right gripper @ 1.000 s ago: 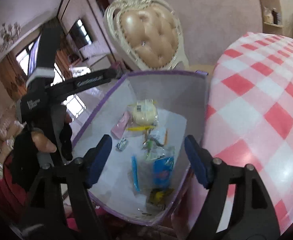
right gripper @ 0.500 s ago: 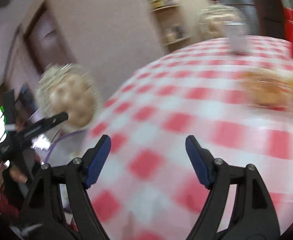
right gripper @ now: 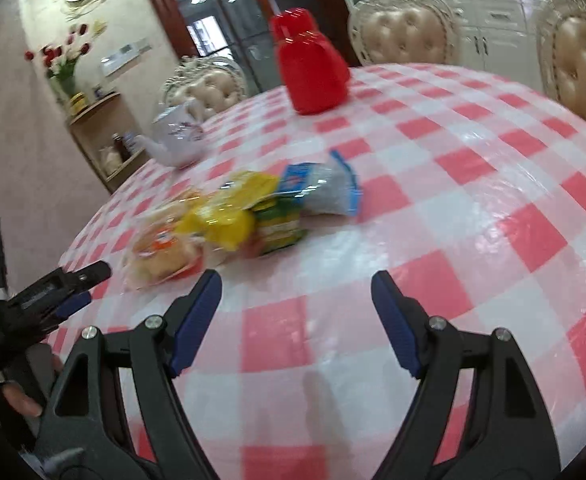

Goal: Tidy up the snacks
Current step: 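Grasp the yellow snack pack with the right tool while the left tool grasps the red-labelled bread bun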

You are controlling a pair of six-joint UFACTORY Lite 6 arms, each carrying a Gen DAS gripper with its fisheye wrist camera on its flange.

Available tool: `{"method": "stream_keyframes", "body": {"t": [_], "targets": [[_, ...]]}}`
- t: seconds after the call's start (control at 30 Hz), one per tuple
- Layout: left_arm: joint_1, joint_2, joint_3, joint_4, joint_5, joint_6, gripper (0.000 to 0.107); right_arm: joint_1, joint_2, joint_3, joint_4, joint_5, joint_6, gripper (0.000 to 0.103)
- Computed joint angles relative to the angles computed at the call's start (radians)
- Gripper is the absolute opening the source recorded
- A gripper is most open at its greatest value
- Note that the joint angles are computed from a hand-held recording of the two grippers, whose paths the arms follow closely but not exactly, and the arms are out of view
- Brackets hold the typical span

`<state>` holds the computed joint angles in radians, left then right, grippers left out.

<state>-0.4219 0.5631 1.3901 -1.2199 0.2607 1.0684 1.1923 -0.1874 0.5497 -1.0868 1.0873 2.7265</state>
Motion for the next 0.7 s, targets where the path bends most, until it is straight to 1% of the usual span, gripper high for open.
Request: {"method": "stream_keyframes", "body": {"t": [0.1,0.13,0.23,0.27,0.33,0.37,0.4,0.43,0.47,0.5,0.53,0.57,0.6,0.63,0.7], "targets": [[-0.028,0.124,0.166,0.228,-0.024,-0.241,0.086,-0.019,-0.071,-0.066,0.004,-0.022,0.009,0.079],[-0.023,0.154,0.216,0.255,-0.01,-0.281,0.086,-0.008,-0.069,-0.068,0.01,-0.026,0.025,0.079],[0.017,0.238,0.362,0.221,0.051,-0.34,0.086,-0.046,-0.084,-0.111,-0.064,-0.107,0.1,0.079],[0.024,0.298,0.453,0.258,0.087,-0.407,0.086,-0.06,-0.075,-0.115,-0.09,-0.132,0.118,0.079],[0.014,0.397,0.611,0.431,0.136,-0.593,0.086,-0.074,-0.05,-0.105,-0.111,-0.161,0.119,0.079],[0.005,0.451,0.695,0.521,0.175,-0.663,0.086,-0.073,-0.036,-0.095,-0.116,-0.166,0.112,0.079],[-0.007,0.485,0.745,0.586,0.204,-0.691,0.086,-0.077,-0.024,-0.088,-0.122,-0.169,0.106,0.079],[-0.018,0.492,0.753,0.631,0.209,-0.7,0.086,-0.073,-0.015,-0.078,-0.119,-0.163,0.095,0.079],[-0.035,0.471,0.719,0.707,0.189,-0.722,0.086,-0.068,-0.008,-0.072,-0.117,-0.151,0.091,0.079],[-0.051,0.44,0.67,0.787,0.159,-0.752,0.086,-0.063,-0.007,-0.071,-0.12,-0.143,0.092,0.079],[-0.065,0.393,0.586,0.846,0.111,-0.752,0.086,-0.056,-0.007,-0.071,-0.127,-0.133,0.096,0.079],[-0.069,0.357,0.525,0.863,0.075,-0.735,0.087,-0.049,-0.007,-0.071,-0.133,-0.123,0.1,0.08],[-0.067,0.302,0.433,0.841,0.031,-0.675,0.088,-0.046,-0.001,-0.067,-0.138,-0.115,0.1,0.08],[-0.062,0.258,0.367,0.848,0.011,-0.655,0.088,-0.047,0.004,-0.062,-0.142,-0.114,0.095,0.08],[-0.033,0.144,0.203,0.765,-0.036,-0.521,0.088,-0.061,0.021,-0.046,-0.157,-0.116,0.077,0.079]]}}
